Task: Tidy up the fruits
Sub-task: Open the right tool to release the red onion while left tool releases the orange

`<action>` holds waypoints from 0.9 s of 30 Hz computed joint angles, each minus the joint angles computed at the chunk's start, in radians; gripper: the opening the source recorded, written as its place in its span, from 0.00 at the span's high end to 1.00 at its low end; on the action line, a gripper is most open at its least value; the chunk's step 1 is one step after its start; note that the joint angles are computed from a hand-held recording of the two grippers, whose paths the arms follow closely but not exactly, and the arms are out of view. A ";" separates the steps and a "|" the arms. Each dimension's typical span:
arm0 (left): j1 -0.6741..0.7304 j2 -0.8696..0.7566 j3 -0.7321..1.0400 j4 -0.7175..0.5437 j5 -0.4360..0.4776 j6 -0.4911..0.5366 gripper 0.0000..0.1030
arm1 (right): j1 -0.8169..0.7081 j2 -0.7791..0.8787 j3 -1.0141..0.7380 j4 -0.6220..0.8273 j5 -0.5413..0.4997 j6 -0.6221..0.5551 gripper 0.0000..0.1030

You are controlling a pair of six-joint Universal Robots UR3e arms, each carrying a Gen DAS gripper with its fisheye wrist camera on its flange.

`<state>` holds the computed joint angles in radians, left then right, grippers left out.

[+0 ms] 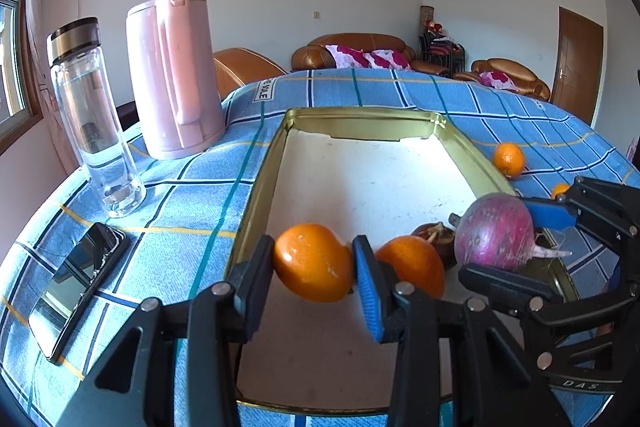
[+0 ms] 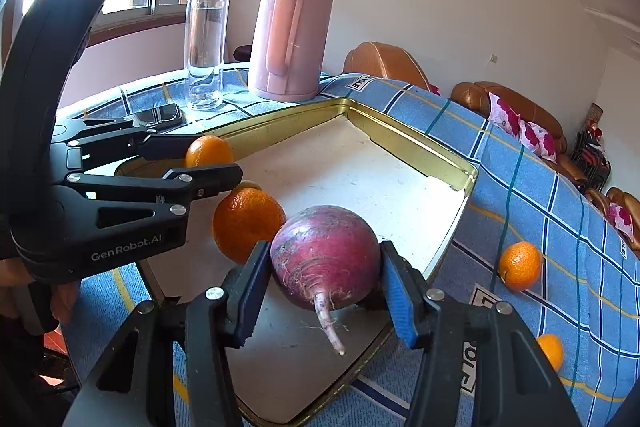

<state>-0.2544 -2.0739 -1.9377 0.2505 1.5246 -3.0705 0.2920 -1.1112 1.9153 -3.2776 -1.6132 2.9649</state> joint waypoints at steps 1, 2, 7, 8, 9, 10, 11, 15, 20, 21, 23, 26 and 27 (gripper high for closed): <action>0.000 -0.001 0.002 -0.003 -0.001 0.001 0.60 | 0.002 0.000 -0.004 0.007 -0.001 -0.001 0.46; -0.001 -0.002 0.006 -0.011 -0.002 0.002 0.60 | 0.001 -0.001 -0.004 0.008 0.000 -0.001 0.46; 0.000 -0.002 0.007 -0.015 -0.001 0.000 0.60 | -0.011 -0.005 -0.004 0.023 0.025 -0.001 0.46; 0.000 -0.003 0.007 -0.014 0.001 0.001 0.60 | -0.013 -0.006 -0.005 0.025 0.028 0.000 0.46; -0.002 -0.004 0.008 -0.013 0.003 0.002 0.60 | -0.014 -0.006 -0.006 0.027 0.031 0.000 0.46; -0.003 -0.005 0.009 -0.013 0.005 0.002 0.60 | -0.014 -0.006 -0.006 0.027 0.031 0.000 0.46; -0.004 -0.005 0.011 -0.014 0.007 0.002 0.60 | -0.014 -0.006 -0.006 0.028 0.031 0.000 0.46; -0.008 -0.007 0.005 0.005 0.022 -0.001 0.55 | -0.009 -0.004 -0.006 0.019 0.019 -0.001 0.45; -0.012 -0.007 -0.017 0.057 0.038 -0.009 0.37 | -0.003 -0.007 0.025 -0.049 0.000 0.003 0.38; -0.008 -0.004 -0.025 0.065 0.029 -0.012 0.35 | -0.009 -0.012 0.037 -0.067 0.006 0.009 0.38; -0.007 -0.003 -0.033 0.082 0.022 -0.016 0.31 | -0.022 -0.024 0.067 -0.112 0.012 0.029 0.36; -0.015 -0.001 -0.045 0.112 0.024 -0.022 0.22 | -0.044 -0.039 0.107 -0.169 0.031 0.058 0.34; -0.017 0.002 -0.049 0.119 0.019 -0.024 0.20 | -0.051 -0.044 0.120 -0.188 0.035 0.067 0.34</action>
